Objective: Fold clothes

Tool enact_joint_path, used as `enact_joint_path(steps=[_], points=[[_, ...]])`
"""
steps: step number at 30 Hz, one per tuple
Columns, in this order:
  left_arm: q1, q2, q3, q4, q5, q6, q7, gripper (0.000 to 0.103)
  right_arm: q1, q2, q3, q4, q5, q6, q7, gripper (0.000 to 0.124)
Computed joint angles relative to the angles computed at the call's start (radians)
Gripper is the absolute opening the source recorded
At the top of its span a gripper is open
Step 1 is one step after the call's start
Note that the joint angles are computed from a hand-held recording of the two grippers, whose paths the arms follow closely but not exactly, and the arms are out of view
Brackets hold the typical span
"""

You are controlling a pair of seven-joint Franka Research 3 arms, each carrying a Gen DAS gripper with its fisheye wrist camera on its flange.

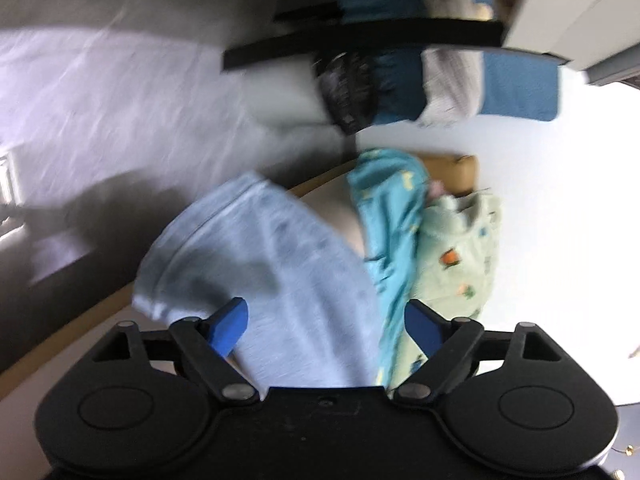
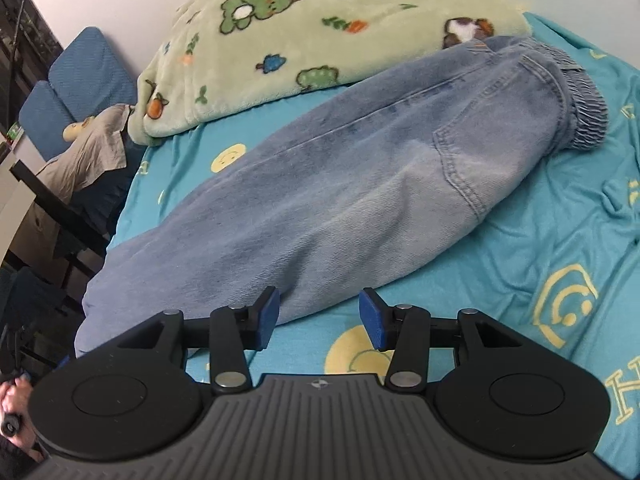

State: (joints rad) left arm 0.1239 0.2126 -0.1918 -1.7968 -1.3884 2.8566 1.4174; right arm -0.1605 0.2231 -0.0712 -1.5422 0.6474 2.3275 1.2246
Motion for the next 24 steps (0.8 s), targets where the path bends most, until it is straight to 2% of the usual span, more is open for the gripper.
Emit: enact_joint_path(steps=[1, 3, 5, 7, 10, 14, 17, 18, 19, 20, 21, 22, 24], points=[[-0.006, 0.01, 0.004, -0.002, 0.028, -0.001, -0.055, 0.084, -0.002, 0.0, -0.001, -0.003, 0.003, -0.002, 0.004, 0.048], [-0.003, 0.034, -0.004, 0.005, 0.02, -0.004, -0.083, 0.084, -0.005, 0.0, -0.004, -0.008, 0.003, -0.008, 0.014, 0.048], [-0.012, 0.035, 0.005, -0.009, 0.113, -0.013, -0.206, 0.083, -0.008, 0.006, -0.006, -0.001, 0.002, -0.024, 0.031, 0.048], [-0.007, 0.029, -0.011, -0.025, 0.11, 0.01, -0.216, 0.083, -0.01, 0.013, -0.004, 0.006, 0.006, -0.04, 0.045, 0.048], [0.003, 0.049, -0.022, -0.013, 0.133, -0.019, -0.22, 0.083, -0.015, 0.027, 0.002, 0.023, 0.018, -0.065, 0.041, 0.049], [0.013, 0.125, -0.042, 0.049, 0.16, 0.018, -0.228, 0.083, -0.018, 0.043, 0.011, 0.045, 0.028, -0.095, 0.022, 0.049], [0.046, 0.213, -0.08, 0.135, 0.163, 0.035, -0.167, 0.082, -0.016, 0.04, 0.01, 0.042, 0.023, -0.09, 0.017, 0.049], [0.041, 0.242, -0.072, 0.166, 0.226, 0.031, -0.181, 0.079, -0.015, 0.04, 0.009, 0.042, 0.021, -0.085, 0.02, 0.049], [0.024, 0.263, -0.049, 0.192, 0.312, 0.027, -0.226, 0.068, -0.014, 0.041, 0.008, 0.043, 0.02, -0.08, 0.024, 0.049], [0.003, 0.276, -0.023, 0.211, 0.392, 0.029, -0.275, 0.061, -0.013, 0.043, 0.007, 0.044, 0.015, -0.075, 0.031, 0.049], [-0.019, 0.282, 0.003, 0.224, 0.464, 0.035, -0.32, 0.049, -0.011, 0.045, 0.006, 0.045, 0.009, -0.071, 0.036, 0.049], [-0.045, 0.287, 0.035, 0.235, 0.54, 0.041, -0.368, 0.03, -0.01, 0.046, 0.006, 0.044, 0.005, -0.069, 0.04, 0.049], [-0.111, 0.276, 0.122, 0.241, 0.714, 0.042, -0.468, 0.016, -0.011, 0.046, 0.007, 0.044, 0.006, -0.062, 0.041, 0.049]])
